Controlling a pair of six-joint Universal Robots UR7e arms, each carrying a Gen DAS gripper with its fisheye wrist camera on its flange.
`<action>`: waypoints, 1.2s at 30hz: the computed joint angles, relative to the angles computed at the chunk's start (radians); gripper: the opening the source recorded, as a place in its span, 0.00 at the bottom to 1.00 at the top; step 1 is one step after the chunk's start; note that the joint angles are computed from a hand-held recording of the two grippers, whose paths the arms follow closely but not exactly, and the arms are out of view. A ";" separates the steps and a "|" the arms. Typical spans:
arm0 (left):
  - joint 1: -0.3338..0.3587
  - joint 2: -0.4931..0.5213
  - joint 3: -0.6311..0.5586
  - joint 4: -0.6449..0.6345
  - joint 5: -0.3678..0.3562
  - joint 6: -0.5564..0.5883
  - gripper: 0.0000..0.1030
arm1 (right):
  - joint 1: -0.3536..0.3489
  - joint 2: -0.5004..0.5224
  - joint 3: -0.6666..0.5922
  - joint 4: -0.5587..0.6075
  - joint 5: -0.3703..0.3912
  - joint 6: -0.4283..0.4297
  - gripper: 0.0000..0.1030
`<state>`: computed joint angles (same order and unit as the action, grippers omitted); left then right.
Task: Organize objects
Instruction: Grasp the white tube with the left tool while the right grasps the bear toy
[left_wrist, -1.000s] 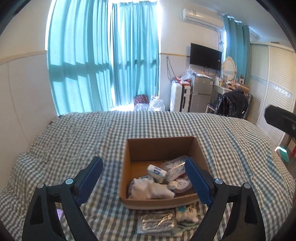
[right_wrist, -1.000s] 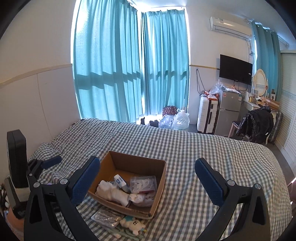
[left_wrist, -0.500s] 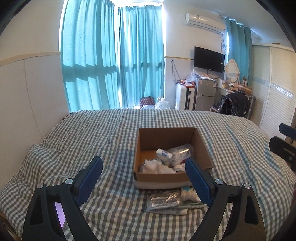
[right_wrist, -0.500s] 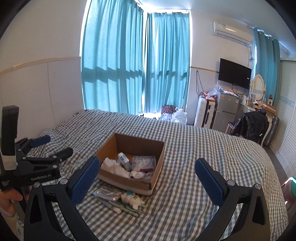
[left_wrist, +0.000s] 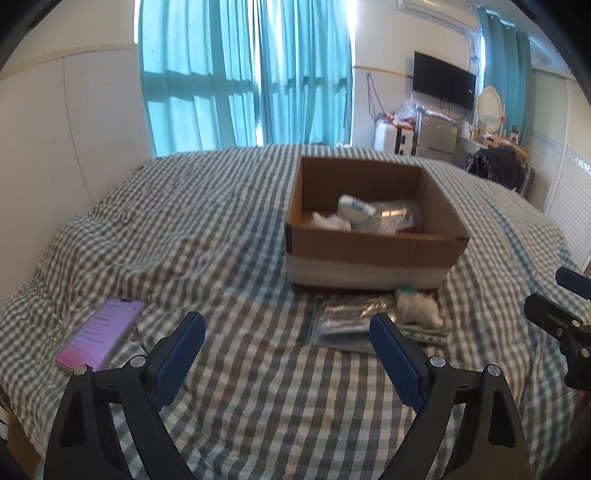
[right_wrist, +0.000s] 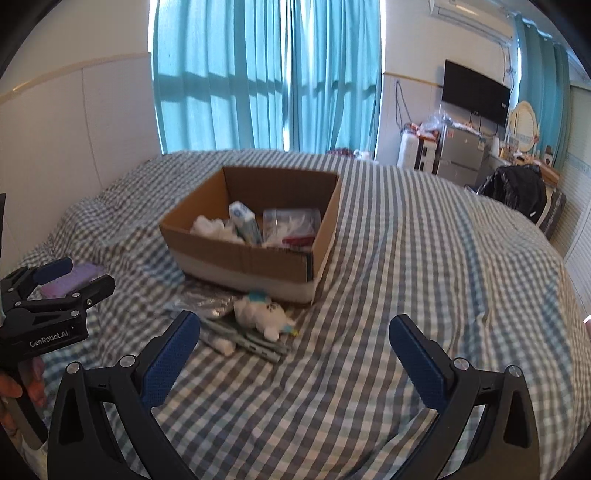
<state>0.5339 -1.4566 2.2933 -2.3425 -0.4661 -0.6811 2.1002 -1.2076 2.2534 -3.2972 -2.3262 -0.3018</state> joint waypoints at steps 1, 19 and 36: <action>0.008 0.009 0.003 -0.011 -0.011 0.007 0.91 | -0.010 0.008 0.000 0.004 0.003 0.003 1.00; 0.176 0.257 -0.050 -0.296 -0.118 0.340 0.91 | -0.134 0.147 -0.156 0.162 0.037 0.045 1.00; 0.212 0.271 -0.050 -0.446 -0.213 0.540 0.90 | -0.221 0.236 -0.244 0.314 0.193 0.116 0.86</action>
<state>0.7464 -1.1852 2.2431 -2.7882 -0.6788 -0.1410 1.8792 -0.9719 2.0090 -2.9837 -2.1334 -0.1860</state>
